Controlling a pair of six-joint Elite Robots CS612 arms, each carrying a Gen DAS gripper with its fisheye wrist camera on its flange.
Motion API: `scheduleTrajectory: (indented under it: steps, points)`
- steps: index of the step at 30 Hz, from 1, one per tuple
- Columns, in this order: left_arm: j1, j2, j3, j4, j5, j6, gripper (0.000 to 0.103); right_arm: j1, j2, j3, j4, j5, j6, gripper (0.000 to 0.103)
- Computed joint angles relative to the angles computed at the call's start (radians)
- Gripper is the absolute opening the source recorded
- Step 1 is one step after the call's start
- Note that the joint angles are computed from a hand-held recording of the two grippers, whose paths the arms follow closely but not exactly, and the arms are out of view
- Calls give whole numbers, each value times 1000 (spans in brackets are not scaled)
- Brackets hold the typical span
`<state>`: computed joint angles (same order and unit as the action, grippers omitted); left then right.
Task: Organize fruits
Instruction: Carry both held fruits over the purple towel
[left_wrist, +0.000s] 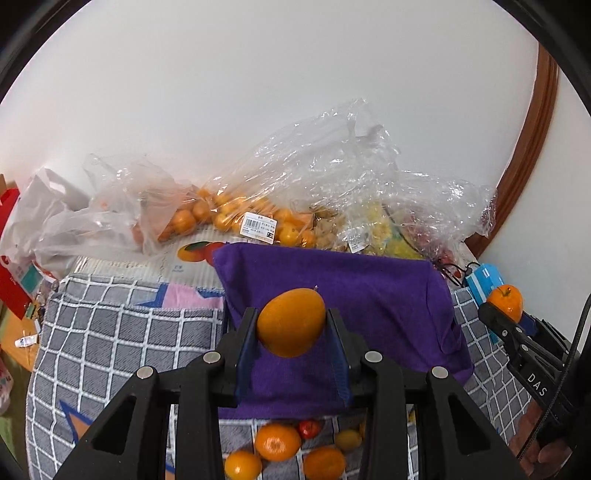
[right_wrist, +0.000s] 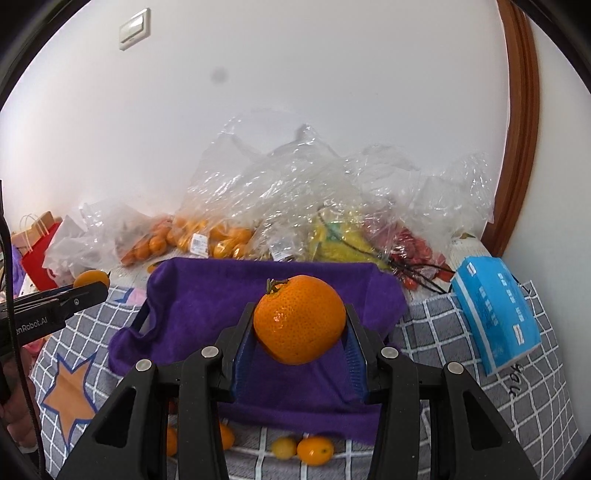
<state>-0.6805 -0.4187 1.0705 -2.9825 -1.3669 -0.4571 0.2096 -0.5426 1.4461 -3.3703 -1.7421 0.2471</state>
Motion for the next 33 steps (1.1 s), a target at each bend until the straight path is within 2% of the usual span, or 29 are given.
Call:
scheduleTrajectory:
  steps: [21, 33]
  points:
    - [33, 158, -298, 226, -45, -6, 34, -37, 104, -185, 145, 57, -16, 44]
    - [40, 248, -460, 360, -64, 1, 34, -49, 161, -267, 239, 95, -37, 44]
